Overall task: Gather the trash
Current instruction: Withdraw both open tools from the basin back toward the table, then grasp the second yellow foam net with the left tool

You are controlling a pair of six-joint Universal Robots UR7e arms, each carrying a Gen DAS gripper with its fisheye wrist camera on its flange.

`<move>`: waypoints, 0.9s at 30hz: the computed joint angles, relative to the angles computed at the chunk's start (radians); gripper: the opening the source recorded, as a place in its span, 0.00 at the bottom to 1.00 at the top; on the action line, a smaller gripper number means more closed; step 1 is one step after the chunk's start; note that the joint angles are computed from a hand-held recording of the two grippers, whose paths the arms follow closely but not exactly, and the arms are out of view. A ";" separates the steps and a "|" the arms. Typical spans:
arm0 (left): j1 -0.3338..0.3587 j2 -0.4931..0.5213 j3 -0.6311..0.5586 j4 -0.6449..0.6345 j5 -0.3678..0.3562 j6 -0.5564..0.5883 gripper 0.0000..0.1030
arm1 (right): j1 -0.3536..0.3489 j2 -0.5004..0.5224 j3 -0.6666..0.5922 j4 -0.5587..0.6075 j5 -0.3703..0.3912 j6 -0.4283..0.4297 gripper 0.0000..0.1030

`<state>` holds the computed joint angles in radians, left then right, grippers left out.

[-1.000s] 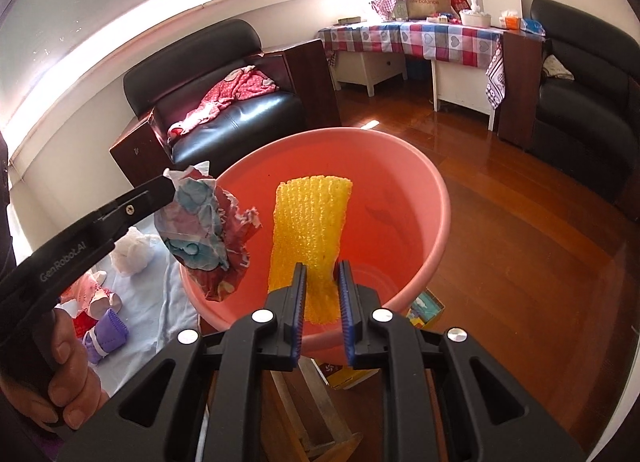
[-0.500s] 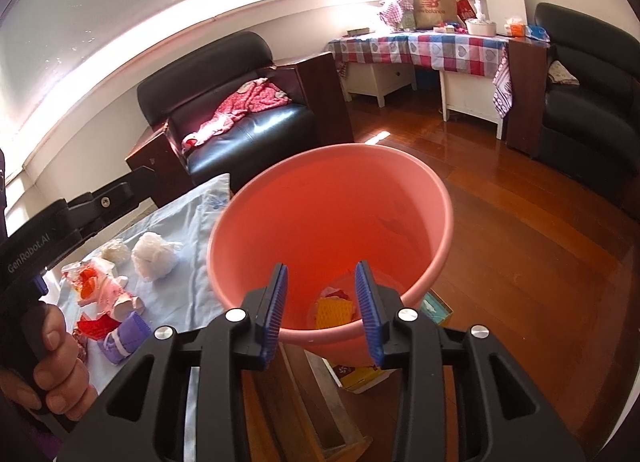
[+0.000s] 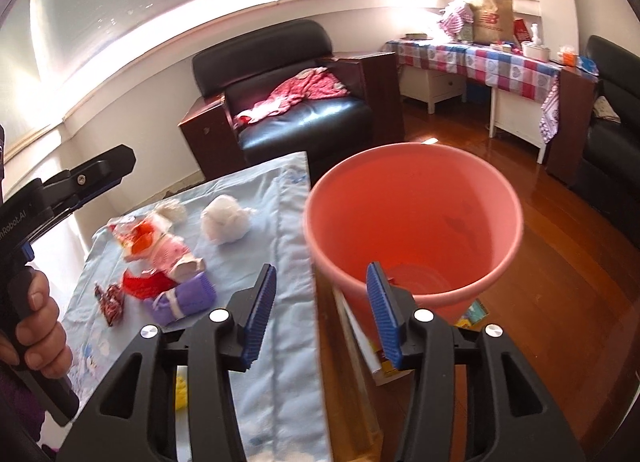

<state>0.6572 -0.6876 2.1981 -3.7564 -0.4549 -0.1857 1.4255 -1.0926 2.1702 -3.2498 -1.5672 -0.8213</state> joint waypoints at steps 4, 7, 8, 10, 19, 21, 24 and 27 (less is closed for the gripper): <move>-0.041 -0.068 0.122 0.071 0.048 -0.118 0.54 | 0.015 -0.005 0.022 0.032 -0.008 -0.022 0.47; -0.063 -0.126 0.206 0.178 0.053 -0.248 0.54 | 0.023 -0.002 0.035 0.054 -0.015 -0.036 0.47; -0.070 -0.149 0.237 0.226 0.043 -0.301 0.54 | 0.025 -0.002 0.039 0.058 -0.016 -0.039 0.47; -0.081 -0.190 0.289 0.313 0.011 -0.387 0.54 | 0.025 -0.001 0.044 0.074 -0.013 -0.039 0.47; -0.089 -0.212 0.421 0.431 -0.203 -0.555 0.54 | 0.022 0.005 0.038 0.154 -0.006 0.008 0.47; -0.074 -0.195 0.413 0.425 -0.244 -0.534 0.54 | 0.028 0.009 0.041 0.151 -0.014 0.002 0.47; -0.045 -0.181 0.389 0.431 -0.278 -0.498 0.54 | 0.034 0.012 0.042 0.156 -0.022 -0.009 0.47; -0.010 -0.172 0.369 0.430 -0.318 -0.462 0.54 | 0.041 0.019 0.045 0.153 -0.033 -0.016 0.47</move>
